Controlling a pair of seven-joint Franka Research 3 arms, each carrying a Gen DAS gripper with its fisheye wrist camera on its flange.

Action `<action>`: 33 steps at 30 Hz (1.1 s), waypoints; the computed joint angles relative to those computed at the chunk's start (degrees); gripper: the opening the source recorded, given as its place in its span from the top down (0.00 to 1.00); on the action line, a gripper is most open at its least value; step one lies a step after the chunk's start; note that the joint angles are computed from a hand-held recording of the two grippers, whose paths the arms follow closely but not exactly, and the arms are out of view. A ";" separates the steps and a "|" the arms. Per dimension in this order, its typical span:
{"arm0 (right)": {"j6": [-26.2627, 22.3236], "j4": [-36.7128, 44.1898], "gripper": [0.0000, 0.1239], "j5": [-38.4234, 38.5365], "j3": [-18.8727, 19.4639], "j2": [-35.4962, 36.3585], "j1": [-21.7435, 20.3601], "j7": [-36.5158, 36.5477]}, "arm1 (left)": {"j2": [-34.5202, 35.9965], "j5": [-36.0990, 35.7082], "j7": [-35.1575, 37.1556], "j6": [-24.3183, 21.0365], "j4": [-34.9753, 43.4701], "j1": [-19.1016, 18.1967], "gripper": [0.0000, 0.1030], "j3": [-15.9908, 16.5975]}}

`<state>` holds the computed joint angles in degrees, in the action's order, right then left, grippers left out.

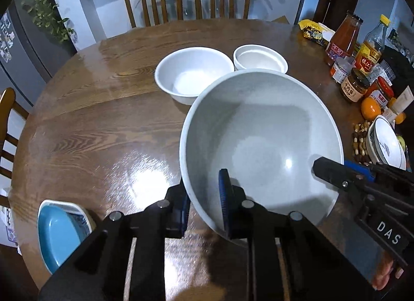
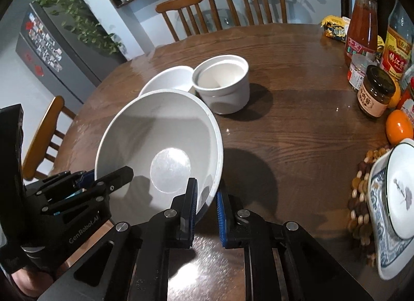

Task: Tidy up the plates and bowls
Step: 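Carry the large white bowl with the left tool onto the teal dish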

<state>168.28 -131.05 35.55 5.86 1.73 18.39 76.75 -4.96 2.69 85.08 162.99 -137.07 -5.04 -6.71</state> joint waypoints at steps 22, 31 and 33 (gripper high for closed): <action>1.59 -5.19 0.88 -5.34 1.66 -6.19 5.63 3.99 | -15.08 2.01 -2.93 1.90 -13.90 1.05 0.82 4.74; -0.52 -0.66 0.88 -7.68 3.03 -2.78 7.64 4.96 | -17.53 3.22 -3.11 0.54 -15.68 4.26 0.81 6.77; -1.53 1.27 0.88 -7.79 3.38 -1.30 8.01 4.51 | -17.59 3.62 -3.23 0.11 -15.77 5.53 0.81 7.13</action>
